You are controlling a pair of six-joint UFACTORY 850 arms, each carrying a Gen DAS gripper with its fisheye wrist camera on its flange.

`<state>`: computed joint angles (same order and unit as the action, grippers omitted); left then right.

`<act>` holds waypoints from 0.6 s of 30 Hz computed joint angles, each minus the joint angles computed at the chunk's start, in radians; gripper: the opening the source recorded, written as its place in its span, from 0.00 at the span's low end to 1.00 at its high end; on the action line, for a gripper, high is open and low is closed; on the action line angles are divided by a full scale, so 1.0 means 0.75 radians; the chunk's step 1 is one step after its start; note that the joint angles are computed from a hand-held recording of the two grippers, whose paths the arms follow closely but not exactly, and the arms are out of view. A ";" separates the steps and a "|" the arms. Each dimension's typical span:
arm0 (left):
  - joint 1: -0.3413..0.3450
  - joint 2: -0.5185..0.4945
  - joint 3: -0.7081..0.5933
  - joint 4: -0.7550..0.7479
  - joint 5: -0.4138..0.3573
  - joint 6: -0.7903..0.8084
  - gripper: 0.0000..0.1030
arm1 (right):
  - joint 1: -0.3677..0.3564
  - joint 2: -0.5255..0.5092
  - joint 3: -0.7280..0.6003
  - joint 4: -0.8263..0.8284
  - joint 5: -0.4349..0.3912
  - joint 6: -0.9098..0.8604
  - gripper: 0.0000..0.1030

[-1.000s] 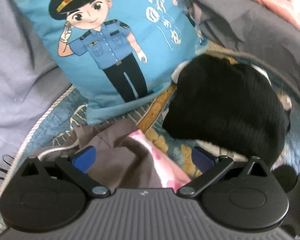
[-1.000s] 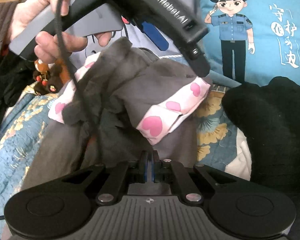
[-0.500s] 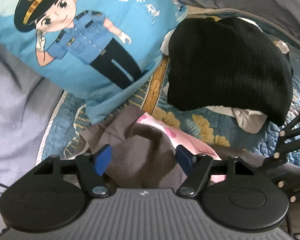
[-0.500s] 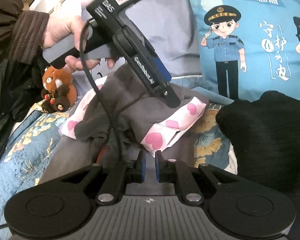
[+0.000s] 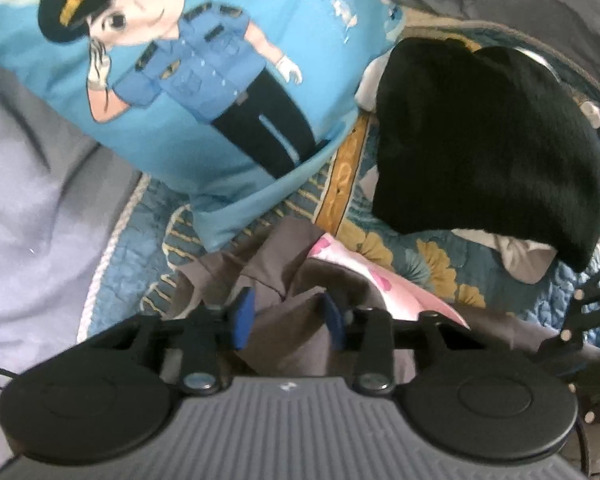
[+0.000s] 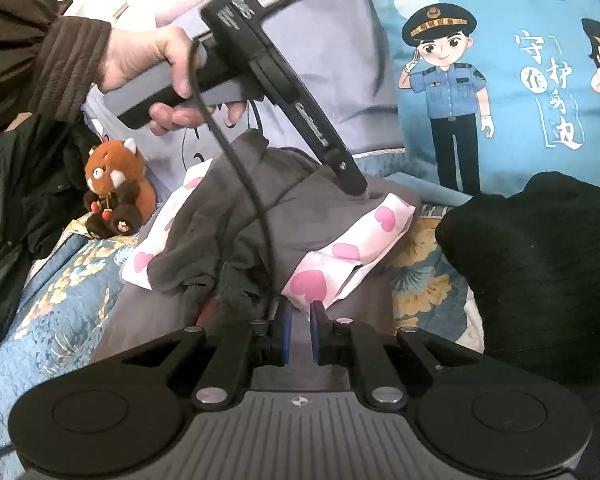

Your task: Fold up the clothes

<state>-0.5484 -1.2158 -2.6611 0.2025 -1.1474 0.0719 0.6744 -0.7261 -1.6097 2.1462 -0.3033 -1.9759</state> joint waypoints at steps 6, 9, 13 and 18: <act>-0.001 0.057 0.141 0.000 0.054 0.012 0.38 | -0.014 -0.009 -0.005 0.002 -0.012 0.023 0.11; 0.000 0.081 0.192 0.002 0.072 0.003 0.38 | -0.020 -0.018 -0.010 -0.009 -0.028 0.069 0.11; -0.001 0.101 0.230 0.035 0.084 -0.023 0.25 | -0.019 -0.023 -0.015 0.001 -0.046 0.082 0.11; -0.012 0.144 0.319 0.133 0.133 -0.090 0.09 | -0.016 -0.016 -0.001 0.061 -0.041 0.038 0.12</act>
